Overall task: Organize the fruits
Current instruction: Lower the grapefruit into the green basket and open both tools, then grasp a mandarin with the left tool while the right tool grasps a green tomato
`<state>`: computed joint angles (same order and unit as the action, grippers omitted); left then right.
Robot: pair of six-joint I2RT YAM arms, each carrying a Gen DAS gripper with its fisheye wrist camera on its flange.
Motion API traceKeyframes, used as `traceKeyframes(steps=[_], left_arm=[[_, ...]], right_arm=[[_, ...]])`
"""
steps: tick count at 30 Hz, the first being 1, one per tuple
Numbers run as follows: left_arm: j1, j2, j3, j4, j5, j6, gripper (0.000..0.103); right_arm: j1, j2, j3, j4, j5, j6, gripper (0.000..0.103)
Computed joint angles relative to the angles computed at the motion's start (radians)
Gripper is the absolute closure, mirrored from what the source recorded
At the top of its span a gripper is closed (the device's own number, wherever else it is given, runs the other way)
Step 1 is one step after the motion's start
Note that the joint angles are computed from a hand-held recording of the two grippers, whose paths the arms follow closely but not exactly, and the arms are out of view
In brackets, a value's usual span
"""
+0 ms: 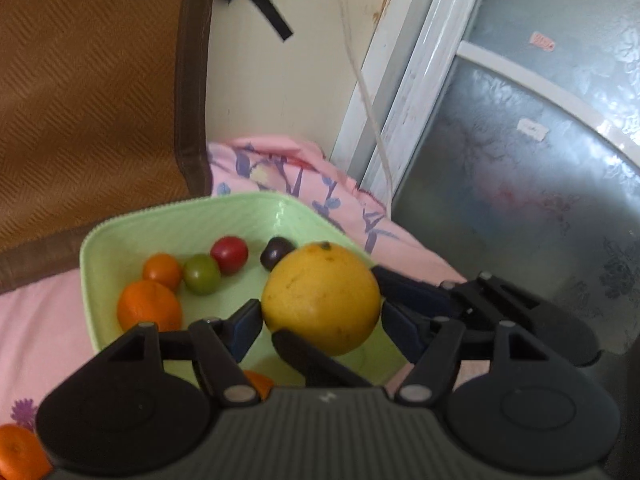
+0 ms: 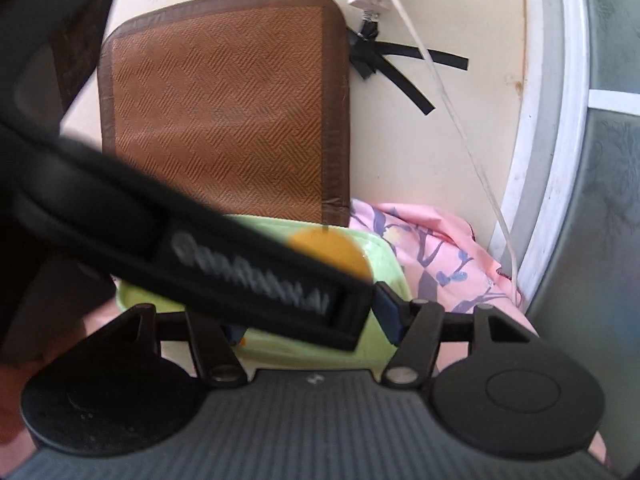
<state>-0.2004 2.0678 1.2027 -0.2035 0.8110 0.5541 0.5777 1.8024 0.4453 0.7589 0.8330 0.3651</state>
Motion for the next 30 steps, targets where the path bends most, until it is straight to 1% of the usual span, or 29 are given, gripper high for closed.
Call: traceKeyframes(steps=[1, 2, 5, 6, 8, 9, 11, 13, 15, 17, 19, 21, 23, 26, 30], left_arm=[[0.003, 0.011, 0.005, -0.001, 0.011, 0.001, 0.034], [0.005, 0.016, 0.009, -0.012, 0.022, 0.008, 0.034], [0.019, -0.028, -0.05, 0.035, 0.032, 0.01, 0.034], [0.035, -0.051, -0.073, 0.042, 0.053, 0.02, 0.034], [0.083, -0.1, -0.101, 0.018, 0.116, 0.055, 0.034], [0.123, -0.127, -0.117, -0.002, 0.157, 0.085, 0.034], [0.214, -0.17, -0.13, -0.055, 0.245, 0.141, 0.033], [0.331, -0.179, -0.11, -0.153, 0.323, 0.226, 0.032], [0.45, -0.145, -0.053, -0.27, 0.365, 0.318, 0.03], [0.547, -0.106, -0.016, -0.291, 0.348, 0.341, 0.03], [0.615, -0.07, 0.0, -0.255, 0.281, 0.323, 0.03], [0.661, -0.021, 0.032, -0.255, 0.217, 0.324, 0.03], [0.686, 0.018, 0.046, -0.25, 0.173, 0.33, 0.03], [0.692, 0.047, 0.052, -0.252, 0.144, 0.354, 0.03], [0.648, 0.001, -0.036, -0.14, 0.103, 0.394, 0.03]], right_arm=[[0.002, 0.007, 0.003, 0.001, 0.013, -0.008, 0.037], [-0.001, 0.021, -0.004, 0.034, 0.019, -0.025, 0.037], [-0.001, 0.017, -0.029, 0.063, 0.01, -0.013, 0.037], [0.004, 0.016, -0.04, 0.082, 0.019, -0.014, 0.037], [0.0, 0.021, -0.082, 0.19, 0.021, -0.047, 0.037], [-0.001, 0.019, -0.101, 0.241, 0.016, -0.058, 0.037], [0.018, -0.002, -0.14, 0.299, 0.032, -0.042, 0.039], [0.042, -0.03, -0.168, 0.33, 0.057, -0.016, 0.04], [0.067, -0.06, -0.189, 0.336, 0.071, 0.02, 0.055], [0.092, -0.107, -0.199, 0.285, 0.058, 0.085, 0.059], [0.128, -0.129, -0.199, 0.241, 0.036, 0.147, 0.063], [0.192, -0.133, -0.17, 0.157, 0.044, 0.215, 0.063], [0.237, -0.11, -0.112, 0.074, 0.025, 0.255, 0.063], [0.264, -0.041, 0.01, -0.042, -0.055, 0.258, 0.063], [0.267, 0.065, 0.19, -0.222, -0.13, 0.237, 0.063]])
